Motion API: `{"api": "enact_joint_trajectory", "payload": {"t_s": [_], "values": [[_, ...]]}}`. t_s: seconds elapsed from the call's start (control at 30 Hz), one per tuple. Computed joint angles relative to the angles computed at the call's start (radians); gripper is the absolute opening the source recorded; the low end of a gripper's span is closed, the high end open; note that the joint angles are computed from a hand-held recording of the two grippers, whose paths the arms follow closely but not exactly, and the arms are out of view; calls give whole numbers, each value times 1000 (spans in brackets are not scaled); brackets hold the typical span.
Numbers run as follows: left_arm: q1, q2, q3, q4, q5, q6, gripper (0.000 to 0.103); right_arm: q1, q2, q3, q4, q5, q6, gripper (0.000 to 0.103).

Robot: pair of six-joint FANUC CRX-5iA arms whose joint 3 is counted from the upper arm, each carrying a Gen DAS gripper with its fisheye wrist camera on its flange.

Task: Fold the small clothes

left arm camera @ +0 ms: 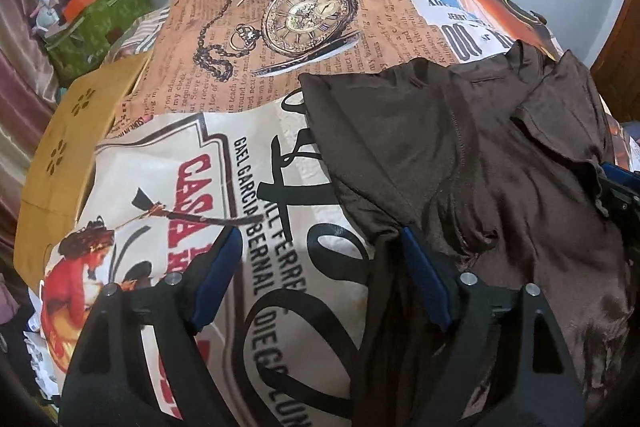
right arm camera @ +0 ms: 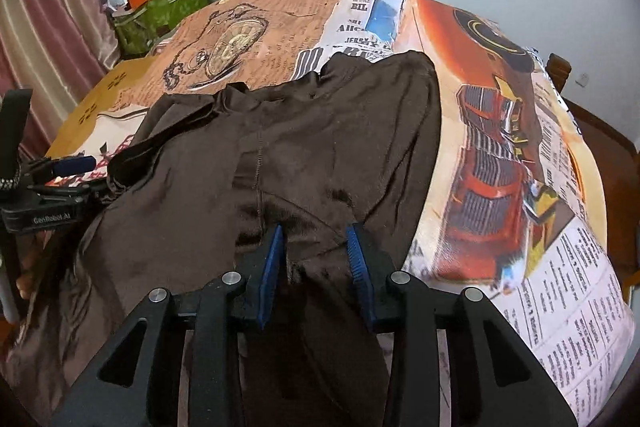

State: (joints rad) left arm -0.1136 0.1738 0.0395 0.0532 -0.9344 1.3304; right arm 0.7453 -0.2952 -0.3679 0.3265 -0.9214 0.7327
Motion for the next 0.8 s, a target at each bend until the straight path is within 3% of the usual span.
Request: {"api": "enact_joint_trajectory", "payload": {"t_s": [0.2, 0.33, 0.73, 0.8], "values": [[15, -50, -21, 19, -32, -25, 81, 6, -41, 15, -38, -43, -2, 33], [32, -128, -70, 39, -35, -61, 81, 50, -118, -13, 13, -85, -70, 37], [112, -352, -201, 105, -120, -145, 82, 363, -338, -77, 235, -344, -359, 44], [130, -380, -227, 121, -141, -160, 82, 428, -359, -86, 265, -406, -401, 51]]}}
